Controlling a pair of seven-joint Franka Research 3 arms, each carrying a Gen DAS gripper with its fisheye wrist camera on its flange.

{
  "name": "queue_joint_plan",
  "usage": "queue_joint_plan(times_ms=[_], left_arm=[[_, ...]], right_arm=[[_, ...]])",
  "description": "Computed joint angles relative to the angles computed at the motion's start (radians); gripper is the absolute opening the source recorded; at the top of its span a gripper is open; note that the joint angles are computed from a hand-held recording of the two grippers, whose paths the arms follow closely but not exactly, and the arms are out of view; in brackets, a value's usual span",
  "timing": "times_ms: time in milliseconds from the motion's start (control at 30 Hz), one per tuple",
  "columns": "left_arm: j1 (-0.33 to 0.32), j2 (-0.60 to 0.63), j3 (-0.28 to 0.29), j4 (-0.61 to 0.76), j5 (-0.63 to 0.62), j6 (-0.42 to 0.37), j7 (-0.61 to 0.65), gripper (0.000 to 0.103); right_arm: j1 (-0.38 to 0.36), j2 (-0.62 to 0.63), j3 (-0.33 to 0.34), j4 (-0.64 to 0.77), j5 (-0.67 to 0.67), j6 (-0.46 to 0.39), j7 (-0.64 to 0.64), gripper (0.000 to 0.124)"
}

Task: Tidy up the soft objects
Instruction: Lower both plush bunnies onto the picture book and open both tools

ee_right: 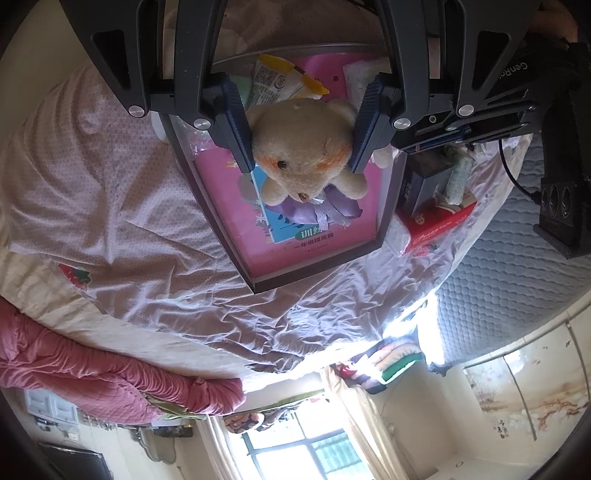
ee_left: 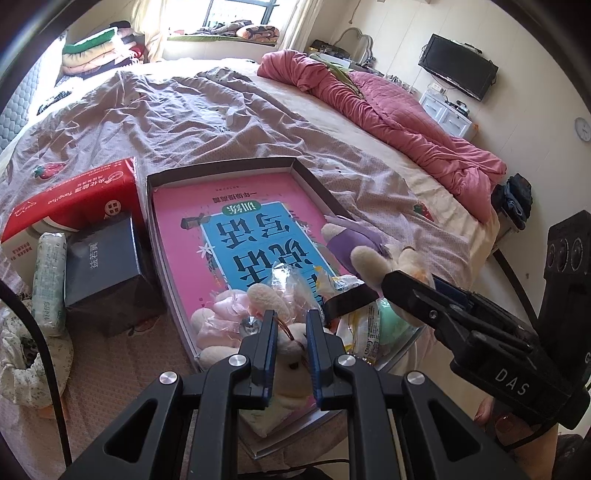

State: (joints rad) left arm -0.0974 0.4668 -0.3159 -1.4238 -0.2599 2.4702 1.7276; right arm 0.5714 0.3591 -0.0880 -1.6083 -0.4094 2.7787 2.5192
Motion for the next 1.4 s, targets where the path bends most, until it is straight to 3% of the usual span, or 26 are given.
queue_joint_plan(times_ms=[600, 1200, 1400], left_arm=[[0.004, 0.018, -0.004, -0.002, -0.005, -0.022, 0.006, 0.016], [0.003, 0.028, -0.004, 0.006, -0.005, -0.021, 0.004, 0.016], [0.000, 0.028, -0.003, 0.008, 0.003, -0.021, 0.001, 0.016]], right_arm=[[0.007, 0.070, 0.016, 0.076, 0.063, -0.073, -0.113, 0.054], [0.035, 0.100, -0.022, 0.109, -0.037, -0.139, -0.048, 0.055], [0.027, 0.094, -0.019, 0.092, -0.043, -0.113, -0.033, 0.056]])
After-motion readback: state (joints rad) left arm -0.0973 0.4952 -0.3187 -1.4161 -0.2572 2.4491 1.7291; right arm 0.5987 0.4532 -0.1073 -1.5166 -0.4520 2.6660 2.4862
